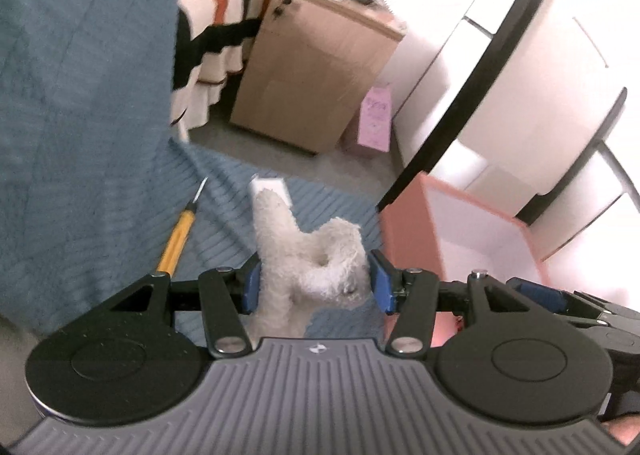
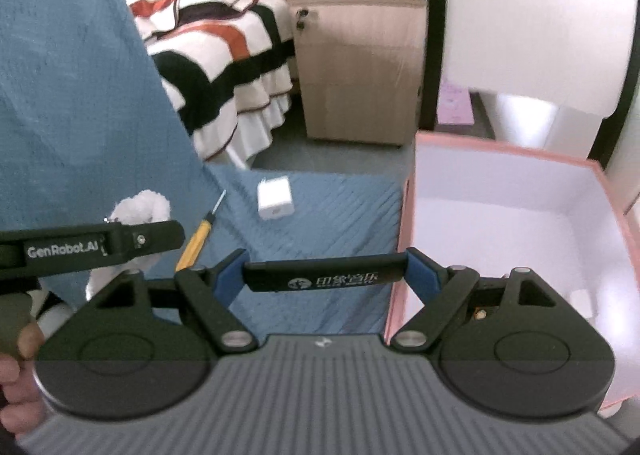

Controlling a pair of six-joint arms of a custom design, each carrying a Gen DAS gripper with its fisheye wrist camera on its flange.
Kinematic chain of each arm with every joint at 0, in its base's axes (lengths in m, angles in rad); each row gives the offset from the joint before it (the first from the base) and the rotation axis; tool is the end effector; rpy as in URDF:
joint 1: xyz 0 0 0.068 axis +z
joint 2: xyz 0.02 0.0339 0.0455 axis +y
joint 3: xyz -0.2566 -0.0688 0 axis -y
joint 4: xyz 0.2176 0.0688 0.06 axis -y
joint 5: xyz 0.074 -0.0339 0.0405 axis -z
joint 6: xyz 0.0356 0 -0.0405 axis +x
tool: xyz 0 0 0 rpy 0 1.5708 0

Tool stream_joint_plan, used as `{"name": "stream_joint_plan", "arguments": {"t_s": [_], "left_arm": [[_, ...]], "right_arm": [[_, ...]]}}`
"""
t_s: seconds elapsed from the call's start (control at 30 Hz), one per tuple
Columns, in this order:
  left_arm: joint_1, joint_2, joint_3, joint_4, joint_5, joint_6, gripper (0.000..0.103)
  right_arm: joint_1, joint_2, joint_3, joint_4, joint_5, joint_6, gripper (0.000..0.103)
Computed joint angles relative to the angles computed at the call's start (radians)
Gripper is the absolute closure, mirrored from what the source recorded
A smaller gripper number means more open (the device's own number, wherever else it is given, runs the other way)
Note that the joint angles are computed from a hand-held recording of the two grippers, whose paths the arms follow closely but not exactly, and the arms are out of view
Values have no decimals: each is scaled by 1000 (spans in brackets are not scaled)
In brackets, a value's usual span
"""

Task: Organize rigid objects
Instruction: 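Carry the plush toy and USB stick toward the pink box with both tools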

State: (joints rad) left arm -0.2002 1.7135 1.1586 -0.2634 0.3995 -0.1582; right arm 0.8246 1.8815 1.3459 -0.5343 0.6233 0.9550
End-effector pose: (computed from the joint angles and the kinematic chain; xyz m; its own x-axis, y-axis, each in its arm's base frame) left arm 0.3364 -0.0824 0.2259 -0.7764 0.0094 -0.6302 0.3255 0.8622 -0.3881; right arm 0.2635 0.2544 0.2081 -0.6753 0.2459 -0.6953 0.2516 0.9630 0.0963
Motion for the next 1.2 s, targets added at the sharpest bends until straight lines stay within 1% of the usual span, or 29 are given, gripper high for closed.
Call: {"name": "stream_joint_plan", "arguments": {"t_s": [0.17,0.3,0.53,0.63,0.73,0.9,1.0,1.1,1.2], "left_arm": [[-56,-15,105,-57,-16,-22,44],[-112,-28,176,-98,-44,-36,44],[-200,-26,265,-149,-94,-84,44],[-243,-16,299,-150,-123,-115,44],[-294,4,338,-148,-151,-153,44],[-401,59,413,-147,-210,-185,44],[-470,90,436,-130,-262,-214,44],[-529,131,455,-121,-290,-227,44],[-576,172,463,-115,-313,-241,44]], "right_arm": [[-12,-85,-16,-31,38,-22,18],[-24,-154,-59,-21,67,-32,18],[-57,-248,-126,0,74,-77,18],[-70,-313,-184,8,80,-93,18],[-87,-417,-269,10,105,-103,18],[-132,-592,-397,-31,123,-99,18],[-156,-682,-482,-29,112,-98,18],[-178,-760,-565,-38,101,-84,18],[-218,-821,-652,-20,61,-72,18]]}}
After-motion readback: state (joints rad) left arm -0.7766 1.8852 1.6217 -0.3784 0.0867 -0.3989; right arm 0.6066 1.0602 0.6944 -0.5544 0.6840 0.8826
